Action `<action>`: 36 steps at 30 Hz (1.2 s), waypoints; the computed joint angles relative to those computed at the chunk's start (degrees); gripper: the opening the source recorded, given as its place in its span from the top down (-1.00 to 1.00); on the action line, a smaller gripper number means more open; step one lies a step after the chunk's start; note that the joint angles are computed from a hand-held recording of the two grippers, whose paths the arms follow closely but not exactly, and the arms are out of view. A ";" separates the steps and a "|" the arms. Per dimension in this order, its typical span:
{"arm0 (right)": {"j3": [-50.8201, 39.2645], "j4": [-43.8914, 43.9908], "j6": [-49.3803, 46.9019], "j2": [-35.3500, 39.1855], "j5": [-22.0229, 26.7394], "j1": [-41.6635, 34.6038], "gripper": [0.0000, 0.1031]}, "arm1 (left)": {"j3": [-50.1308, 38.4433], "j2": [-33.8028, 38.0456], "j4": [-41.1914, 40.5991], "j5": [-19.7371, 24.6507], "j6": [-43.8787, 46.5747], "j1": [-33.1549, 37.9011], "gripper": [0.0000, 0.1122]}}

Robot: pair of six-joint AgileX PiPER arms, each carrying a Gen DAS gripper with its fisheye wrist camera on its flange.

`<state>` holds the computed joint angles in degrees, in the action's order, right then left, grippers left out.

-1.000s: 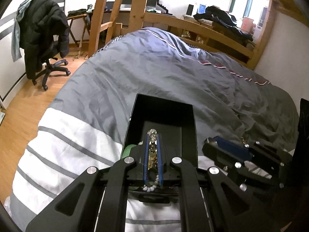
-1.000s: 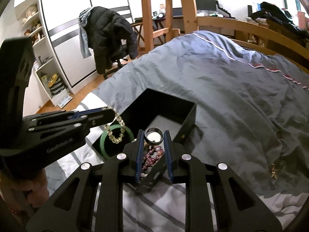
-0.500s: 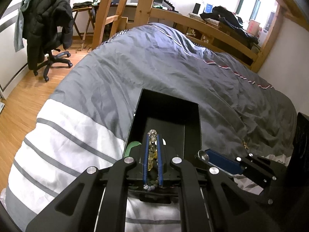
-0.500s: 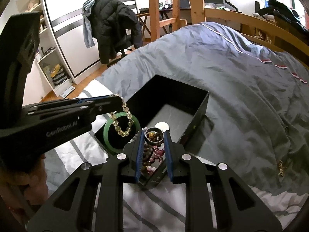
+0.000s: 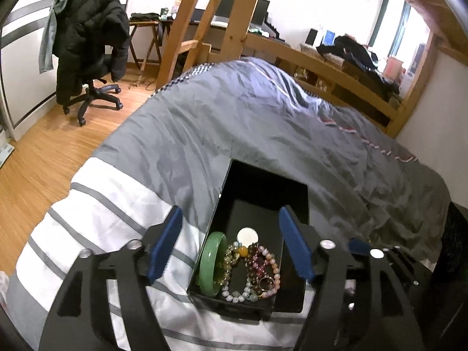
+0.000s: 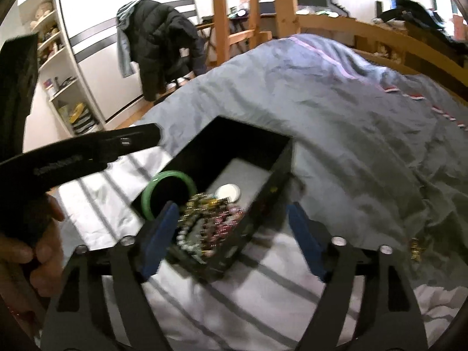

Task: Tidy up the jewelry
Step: 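Open the left tool to drop the gold chain while the right tool drops the silver ring, then move the left tool to the flower-charm earring while the right tool approaches the dark ring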

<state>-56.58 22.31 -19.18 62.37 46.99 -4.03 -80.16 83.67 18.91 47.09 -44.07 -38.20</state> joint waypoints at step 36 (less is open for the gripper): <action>-19.20 25.98 -48.36 33.36 15.42 -46.68 0.23 | -55.48 51.06 -30.30 5.65 36.95 -17.88 0.08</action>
<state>-75.78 48.30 -67.55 95.73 62.41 -50.71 -135.64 134.73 -11.39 52.74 -7.12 -56.08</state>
